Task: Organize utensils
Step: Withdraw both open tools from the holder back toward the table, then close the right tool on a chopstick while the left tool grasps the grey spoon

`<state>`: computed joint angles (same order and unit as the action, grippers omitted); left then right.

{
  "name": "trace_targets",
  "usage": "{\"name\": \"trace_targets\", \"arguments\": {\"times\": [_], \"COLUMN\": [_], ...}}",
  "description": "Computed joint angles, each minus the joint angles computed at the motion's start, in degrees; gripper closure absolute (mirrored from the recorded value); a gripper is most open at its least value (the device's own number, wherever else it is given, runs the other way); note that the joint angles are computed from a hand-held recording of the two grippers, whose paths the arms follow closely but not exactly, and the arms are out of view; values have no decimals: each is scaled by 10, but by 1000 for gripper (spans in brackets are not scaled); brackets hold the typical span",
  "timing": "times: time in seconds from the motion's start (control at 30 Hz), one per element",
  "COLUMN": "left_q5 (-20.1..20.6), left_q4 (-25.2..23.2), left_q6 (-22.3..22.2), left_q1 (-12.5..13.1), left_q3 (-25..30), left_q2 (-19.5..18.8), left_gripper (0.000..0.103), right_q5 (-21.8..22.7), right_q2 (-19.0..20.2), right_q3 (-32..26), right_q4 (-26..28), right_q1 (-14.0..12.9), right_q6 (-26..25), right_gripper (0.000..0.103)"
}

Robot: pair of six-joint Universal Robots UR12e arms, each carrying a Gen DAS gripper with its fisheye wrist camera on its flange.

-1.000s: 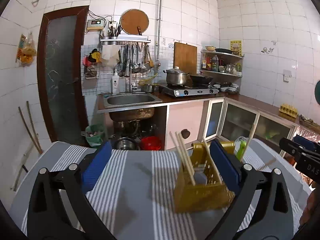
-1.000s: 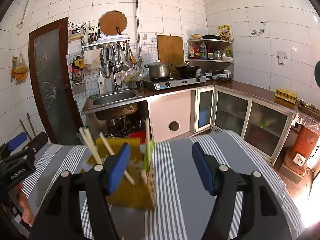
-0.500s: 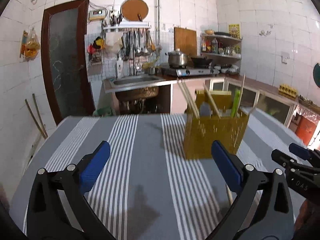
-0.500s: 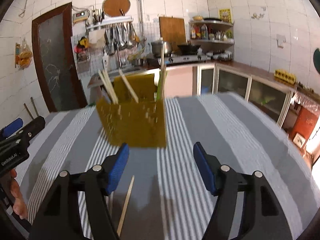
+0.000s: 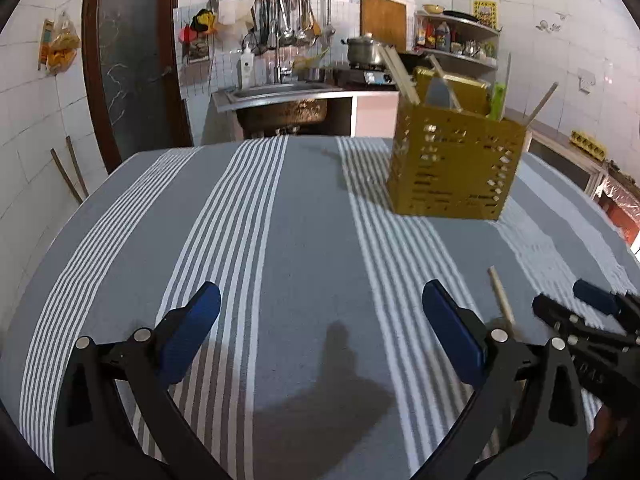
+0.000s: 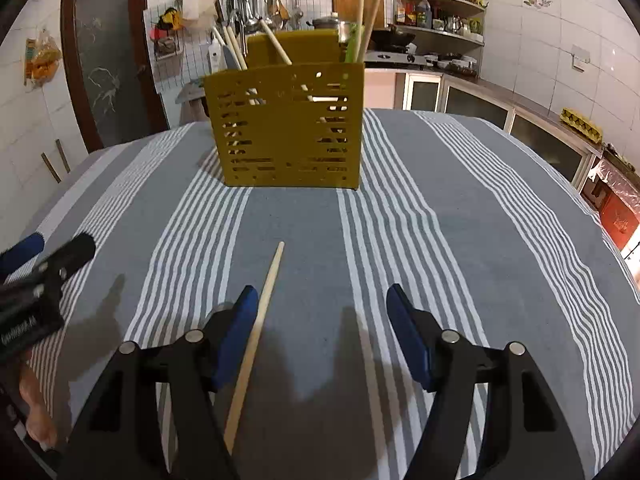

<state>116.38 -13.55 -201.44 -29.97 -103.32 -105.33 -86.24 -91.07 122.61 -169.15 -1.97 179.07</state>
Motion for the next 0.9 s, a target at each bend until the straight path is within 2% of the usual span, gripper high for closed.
{"name": "trace_targets", "arguments": {"times": [0.23,0.33,0.43,0.5,0.6,0.73,0.9], "left_q5": [-23,-28,-28,-24,-22,-18,-36], "left_q4": [-40,-49,-53,-58,-63,-69,-78], "left_q6": [-24,-29,-28,-25,-23,-21,-8], "left_q1": [14,17,17,14,11,5,-6], "left_q3": [1,1,3,7,8,13,27], "left_q2": [-4,-3,-4,-7,-7,-9,-12], "left_gripper": [5,5,5,5,5,5,5], "right_q5": [-21,-36,-39,-38,-27,3,11], "right_q2": [33,44,47,46,48,46,37], "right_q3": [-40,-54,-56,-58,-61,-61,-57], "right_q4": [49,79,82,87,94,100,105], "right_q1": [20,31,34,34,30,16,-1], "right_q6": [0,-4,3,0,4,13,10], "right_gripper": [40,52,63,82,92,96,97]}}
